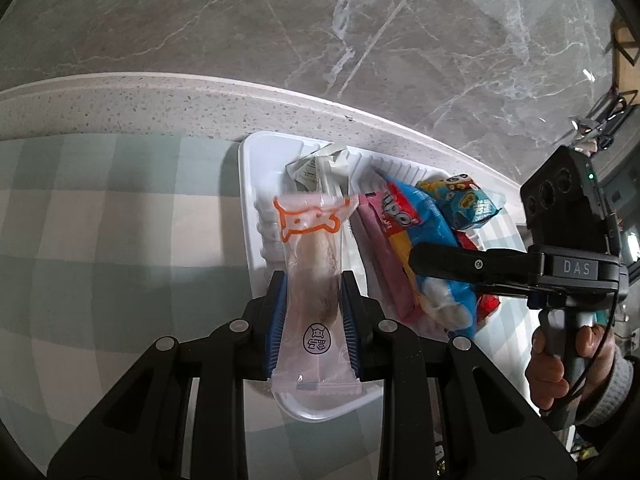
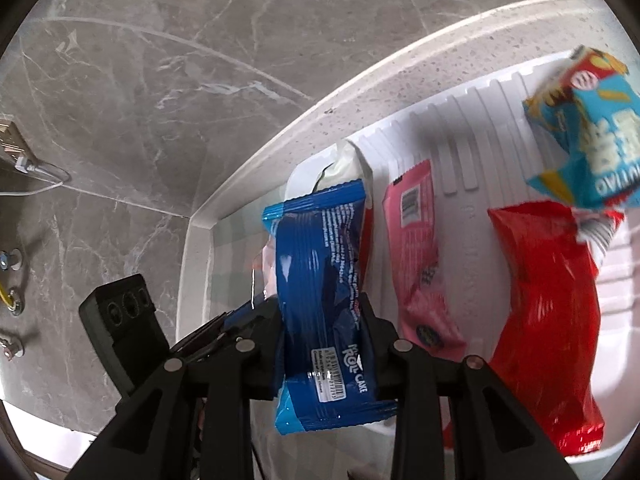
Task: Organize snacks
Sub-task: 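Lower the clear packet and blue packet into the white tray and release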
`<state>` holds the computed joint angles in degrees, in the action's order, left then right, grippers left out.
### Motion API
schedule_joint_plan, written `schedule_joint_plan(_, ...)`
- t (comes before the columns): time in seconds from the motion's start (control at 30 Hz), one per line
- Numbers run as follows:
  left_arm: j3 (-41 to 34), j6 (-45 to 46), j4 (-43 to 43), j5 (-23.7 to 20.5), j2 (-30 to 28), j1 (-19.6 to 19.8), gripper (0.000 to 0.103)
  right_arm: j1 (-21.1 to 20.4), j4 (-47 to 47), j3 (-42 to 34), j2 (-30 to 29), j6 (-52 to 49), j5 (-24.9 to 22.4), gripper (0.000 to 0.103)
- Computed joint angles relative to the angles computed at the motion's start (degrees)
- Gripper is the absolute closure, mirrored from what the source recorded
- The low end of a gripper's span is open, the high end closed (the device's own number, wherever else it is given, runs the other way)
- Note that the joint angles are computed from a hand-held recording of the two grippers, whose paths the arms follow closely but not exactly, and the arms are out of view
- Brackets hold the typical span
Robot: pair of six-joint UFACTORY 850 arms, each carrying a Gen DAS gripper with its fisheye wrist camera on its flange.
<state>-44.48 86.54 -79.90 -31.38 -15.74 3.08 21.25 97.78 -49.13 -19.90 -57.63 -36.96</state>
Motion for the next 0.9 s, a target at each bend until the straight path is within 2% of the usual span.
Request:
schedule_joint_plan(0.13, 0.3, 1.3, -1.1, 1.6, 0.2, -0.5, 0.077, 0.4, -0.8, -0.2, 0.7, -0.8, 2.2, 0.055)
schedule_joint_plan(0.3, 1.4, 3.5, -2.8, 4.0, 2.2, -1.2, 0.077, 0.3, -1.6, 0.6, 2.9, -2.4, 3.7, 0.051)
schedule_joint_plan(0.37, 2.2, 3.7, -3.0, 4.5, 3.6, -1.1, 0.072, 0.5, -2.1, 1.3, 4.6, -3.1, 4.3, 0.051)
schedule_joint_plan(0.43, 3.5, 5.2, -4.0, 4.7, 5.5, -1.0, 0.057, 0.7, -3.0, 2.2, 6.6, -3.7, 4.9, 0.051)
schedule_joint_plan(0.7, 9.3, 4.9, -3.5, 5.8, 14.0, -1.1, 0.056, 3.2, -10.0, 8.0, 16.0, -3.2, 9.2, 0.049)
schedule_joint_plan(0.9, 15.6, -0.7, 1.3, 5.4, 21.9, -1.8, 0.056, 6.2, -22.0, 14.7, 24.4, 2.0, 14.1, 0.047)
